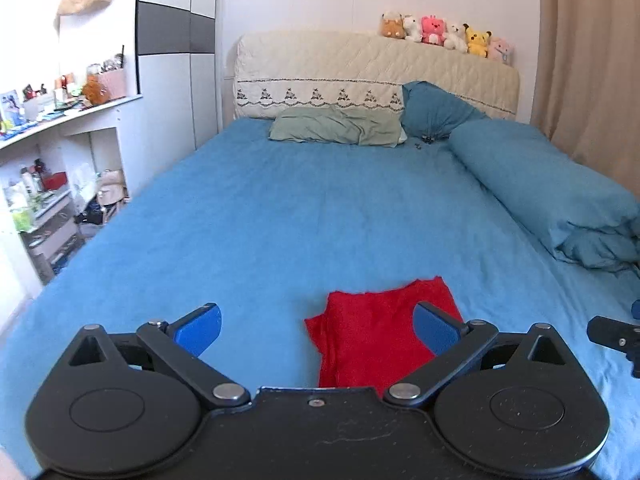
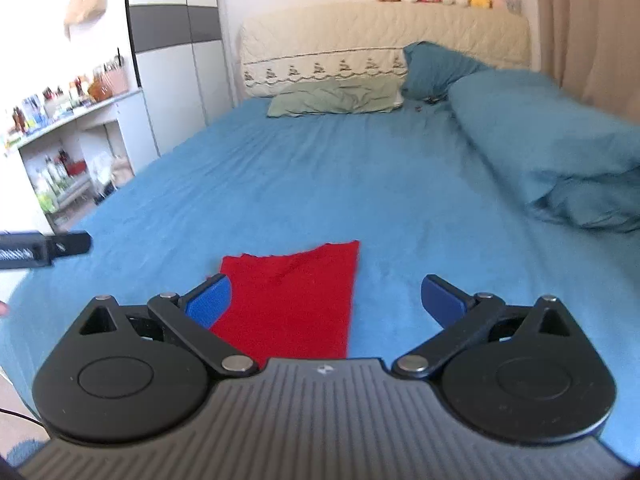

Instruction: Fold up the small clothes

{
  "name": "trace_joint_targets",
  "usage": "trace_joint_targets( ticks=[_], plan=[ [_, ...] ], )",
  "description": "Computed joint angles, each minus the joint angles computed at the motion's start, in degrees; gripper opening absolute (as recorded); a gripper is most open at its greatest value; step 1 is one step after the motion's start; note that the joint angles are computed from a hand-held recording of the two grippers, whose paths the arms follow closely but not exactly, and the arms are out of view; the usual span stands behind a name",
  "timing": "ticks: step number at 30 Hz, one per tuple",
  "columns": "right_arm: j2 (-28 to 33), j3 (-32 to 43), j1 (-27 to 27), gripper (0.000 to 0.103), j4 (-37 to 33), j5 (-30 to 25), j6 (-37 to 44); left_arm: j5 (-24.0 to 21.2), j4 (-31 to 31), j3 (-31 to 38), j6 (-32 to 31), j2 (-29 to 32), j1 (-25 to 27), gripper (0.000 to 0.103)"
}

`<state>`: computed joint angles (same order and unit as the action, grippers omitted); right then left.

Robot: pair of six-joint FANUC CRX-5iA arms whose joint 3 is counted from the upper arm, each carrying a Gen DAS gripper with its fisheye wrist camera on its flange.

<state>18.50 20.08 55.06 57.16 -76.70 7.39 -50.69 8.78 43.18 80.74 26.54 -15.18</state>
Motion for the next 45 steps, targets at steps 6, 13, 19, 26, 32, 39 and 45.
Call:
trace_joint_targets(
  ticks=[6,13,19,26,32,39,45],
  plan=[
    [3.4,10.7,7.0,0.103,-3.2,-12.9,2.2,-2.3,-3.7,-8.2,0.1,-9.5,-1.4,0.103],
    [5.1,12.8,12.6,0.103,-5.1,-20.3,-0.9,-0.4,-1.7,-19.0,-0.2,-16.8,-1.0,0.103],
    [5.7,12.5,13.4,0.103,-9.9,-20.6,-4.1,-0.2,-3.2,-23.3,-0.6,-18.7,-0.9,0.103],
    [5.6,11.8,13.0,0.103,-11.9,-21.3,-5.3,-0.3,-7.3,-24.2,0.1,-18.8,-1.5,0.103],
    [5.2,11.1,12.4,0.103,-12.3,-21.5,-5.8,0.5,-6.3,-24.6,-0.9,-18.8,-1.5,0.103],
    [5.1,10.9,12.1,0.103,-12.9,-22.0,-5.8,0.4,-4.7,-24.5,-2.0,-18.3,-1.4,0.103],
    [5.1,10.9,11.8,0.103,-13.2,-21.8,-5.8,0.0,-4.9,-23.7,-1.9,-17.8,-1.6,0.103]
  ],
)
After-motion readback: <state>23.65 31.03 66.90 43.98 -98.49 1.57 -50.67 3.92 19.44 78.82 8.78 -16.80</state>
